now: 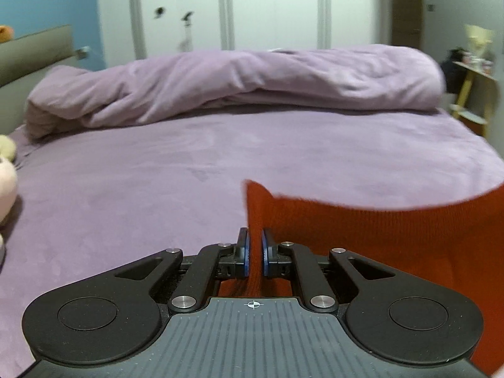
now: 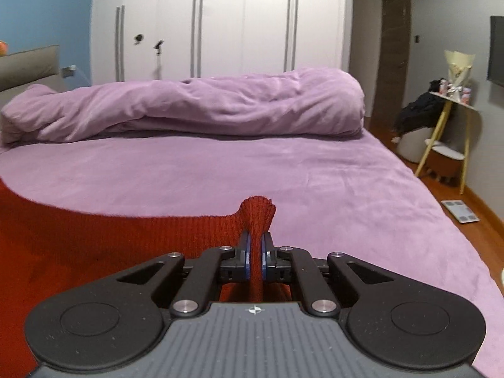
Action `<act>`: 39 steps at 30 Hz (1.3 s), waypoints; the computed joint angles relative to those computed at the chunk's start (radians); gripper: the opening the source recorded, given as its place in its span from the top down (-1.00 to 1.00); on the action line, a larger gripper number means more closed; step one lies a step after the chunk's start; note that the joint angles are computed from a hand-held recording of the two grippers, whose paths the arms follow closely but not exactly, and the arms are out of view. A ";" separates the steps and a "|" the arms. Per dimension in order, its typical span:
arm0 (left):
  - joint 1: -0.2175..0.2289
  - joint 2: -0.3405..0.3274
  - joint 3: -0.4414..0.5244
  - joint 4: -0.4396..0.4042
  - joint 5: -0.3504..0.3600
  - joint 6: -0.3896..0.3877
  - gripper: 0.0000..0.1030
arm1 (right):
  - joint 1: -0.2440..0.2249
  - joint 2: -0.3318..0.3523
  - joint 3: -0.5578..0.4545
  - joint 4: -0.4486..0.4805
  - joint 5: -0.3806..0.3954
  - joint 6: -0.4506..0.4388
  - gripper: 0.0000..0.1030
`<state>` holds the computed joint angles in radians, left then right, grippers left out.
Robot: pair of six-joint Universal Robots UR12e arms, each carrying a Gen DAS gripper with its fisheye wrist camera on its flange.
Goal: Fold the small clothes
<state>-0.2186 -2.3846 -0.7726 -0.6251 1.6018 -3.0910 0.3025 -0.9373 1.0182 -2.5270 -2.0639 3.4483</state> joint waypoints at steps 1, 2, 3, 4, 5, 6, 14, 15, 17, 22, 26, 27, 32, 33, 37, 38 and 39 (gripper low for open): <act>-0.005 -0.022 0.035 -0.032 0.034 -0.020 0.83 | 0.000 0.014 -0.011 -0.004 -0.016 0.014 0.90; -0.011 -0.045 0.072 -0.074 0.068 -0.044 0.83 | 0.000 0.025 -0.018 -0.010 -0.033 0.026 0.90; -0.010 -0.057 0.095 -0.113 0.069 -0.063 0.83 | 0.000 0.035 -0.026 -0.002 -0.051 0.044 0.90; -0.008 -0.065 0.111 -0.152 0.058 -0.082 0.78 | 0.001 0.039 -0.030 0.023 -0.066 0.072 0.88; -0.009 -0.063 0.110 -0.178 0.063 -0.100 0.77 | 0.000 0.039 -0.036 0.064 -0.069 0.108 0.88; -0.009 -0.044 0.077 -0.167 0.070 -0.112 0.76 | 0.001 0.029 -0.019 0.062 -0.056 0.129 0.87; -0.033 -0.008 -0.028 -0.062 -0.141 -0.096 0.08 | 0.041 0.061 -0.004 -0.147 0.404 -0.055 0.82; -0.038 -0.021 -0.010 -0.088 -0.117 -0.110 0.12 | 0.047 0.073 -0.016 -0.138 0.414 -0.084 0.81; -0.037 -0.038 0.013 -0.132 -0.097 -0.134 0.08 | 0.057 0.086 -0.026 -0.113 0.342 -0.153 0.81; -0.021 -0.025 -0.029 -0.069 -0.047 -0.144 0.26 | 0.019 0.028 0.078 -0.114 0.159 -0.083 0.80; -0.012 -0.009 -0.055 -0.061 -0.062 -0.154 0.38 | -0.010 -0.032 0.170 -0.122 0.024 0.066 0.89; -0.013 -0.010 -0.052 -0.065 -0.056 -0.147 0.37 | -0.010 -0.038 0.176 -0.104 -0.014 0.082 0.88; -0.021 -0.005 -0.048 -0.097 -0.016 -0.133 0.28 | 0.007 -0.064 0.203 -0.091 -0.031 0.021 0.86; -0.021 -0.003 -0.047 -0.105 -0.012 -0.134 0.26 | 0.016 -0.070 0.208 -0.094 -0.032 0.001 0.86; -0.016 0.014 -0.062 -0.132 -0.004 -0.134 0.23 | 0.040 -0.120 0.266 -0.146 0.017 0.008 0.86; -0.015 0.020 -0.071 -0.132 -0.002 -0.132 0.22 | 0.044 -0.132 0.283 -0.159 0.026 -0.003 0.86; -0.014 0.025 -0.080 -0.130 0.000 -0.129 0.21 | 0.047 -0.133 0.277 -0.146 0.026 -0.016 0.86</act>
